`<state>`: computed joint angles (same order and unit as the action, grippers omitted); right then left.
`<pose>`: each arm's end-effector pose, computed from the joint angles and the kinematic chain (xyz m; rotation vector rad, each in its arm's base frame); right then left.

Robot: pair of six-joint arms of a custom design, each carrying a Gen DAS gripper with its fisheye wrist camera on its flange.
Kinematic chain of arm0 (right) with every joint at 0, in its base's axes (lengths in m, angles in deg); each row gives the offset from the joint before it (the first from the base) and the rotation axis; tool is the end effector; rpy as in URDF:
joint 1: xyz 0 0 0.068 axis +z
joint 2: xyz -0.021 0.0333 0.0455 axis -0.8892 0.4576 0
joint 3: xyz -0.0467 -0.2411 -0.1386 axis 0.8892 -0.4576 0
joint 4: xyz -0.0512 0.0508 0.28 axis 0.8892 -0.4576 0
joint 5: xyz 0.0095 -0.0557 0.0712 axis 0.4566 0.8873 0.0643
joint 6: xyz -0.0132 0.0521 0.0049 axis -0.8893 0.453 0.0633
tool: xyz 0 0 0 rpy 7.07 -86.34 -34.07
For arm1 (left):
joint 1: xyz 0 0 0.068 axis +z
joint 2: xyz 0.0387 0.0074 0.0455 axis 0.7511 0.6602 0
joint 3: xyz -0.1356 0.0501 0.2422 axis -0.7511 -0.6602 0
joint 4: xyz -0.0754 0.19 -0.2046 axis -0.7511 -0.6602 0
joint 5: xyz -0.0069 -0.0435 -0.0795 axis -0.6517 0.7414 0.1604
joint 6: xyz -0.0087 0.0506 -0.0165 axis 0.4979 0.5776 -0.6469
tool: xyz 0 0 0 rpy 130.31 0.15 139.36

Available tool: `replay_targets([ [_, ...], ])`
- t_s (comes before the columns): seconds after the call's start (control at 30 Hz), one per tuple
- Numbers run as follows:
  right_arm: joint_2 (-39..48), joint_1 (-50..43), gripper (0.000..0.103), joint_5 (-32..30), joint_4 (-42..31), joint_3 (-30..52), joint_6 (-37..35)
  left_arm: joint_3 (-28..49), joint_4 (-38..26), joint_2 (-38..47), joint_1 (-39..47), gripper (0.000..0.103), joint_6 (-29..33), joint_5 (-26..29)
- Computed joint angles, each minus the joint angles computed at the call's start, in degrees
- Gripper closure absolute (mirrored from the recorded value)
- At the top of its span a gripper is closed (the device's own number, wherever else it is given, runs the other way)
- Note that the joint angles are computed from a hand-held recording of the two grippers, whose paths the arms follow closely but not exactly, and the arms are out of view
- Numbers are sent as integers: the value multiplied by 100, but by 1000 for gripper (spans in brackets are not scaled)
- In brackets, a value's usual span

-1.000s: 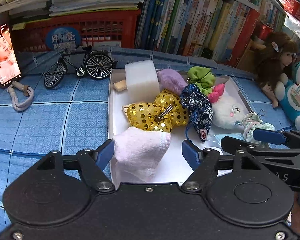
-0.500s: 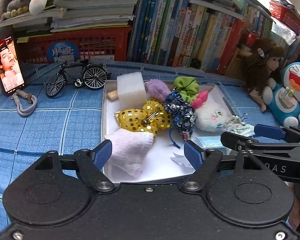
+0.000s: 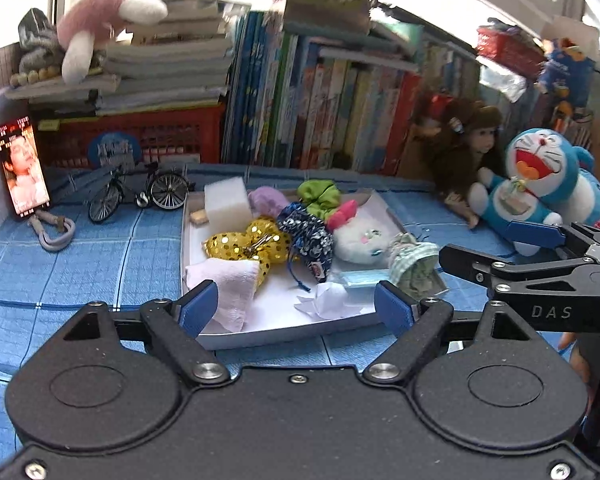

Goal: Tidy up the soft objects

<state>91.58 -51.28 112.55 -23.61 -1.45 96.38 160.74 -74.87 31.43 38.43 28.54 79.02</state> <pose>0.2618 0.0371 0.2751 0.2634 1.9157 -0.2052 0.3830 -0.0873 0.2933 0.7670 2.1554 -0.5587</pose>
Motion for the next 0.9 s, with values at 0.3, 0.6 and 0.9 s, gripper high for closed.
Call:
replay_targets([
  [0.3, -1313, 474, 0, 523, 389, -1013, -277, -1033, 451, -976, 252, 15, 32, 495],
  [0.6, -2300, 1280, 0, 1467, 830, -1914, -568, -2177, 1156, -1867, 651, 12, 162, 854],
  [0.9, -2382, 2339, 0, 2750, 2517, -3036, -973, -3415, 1929, -2562, 1117, 9, 280, 1031],
])
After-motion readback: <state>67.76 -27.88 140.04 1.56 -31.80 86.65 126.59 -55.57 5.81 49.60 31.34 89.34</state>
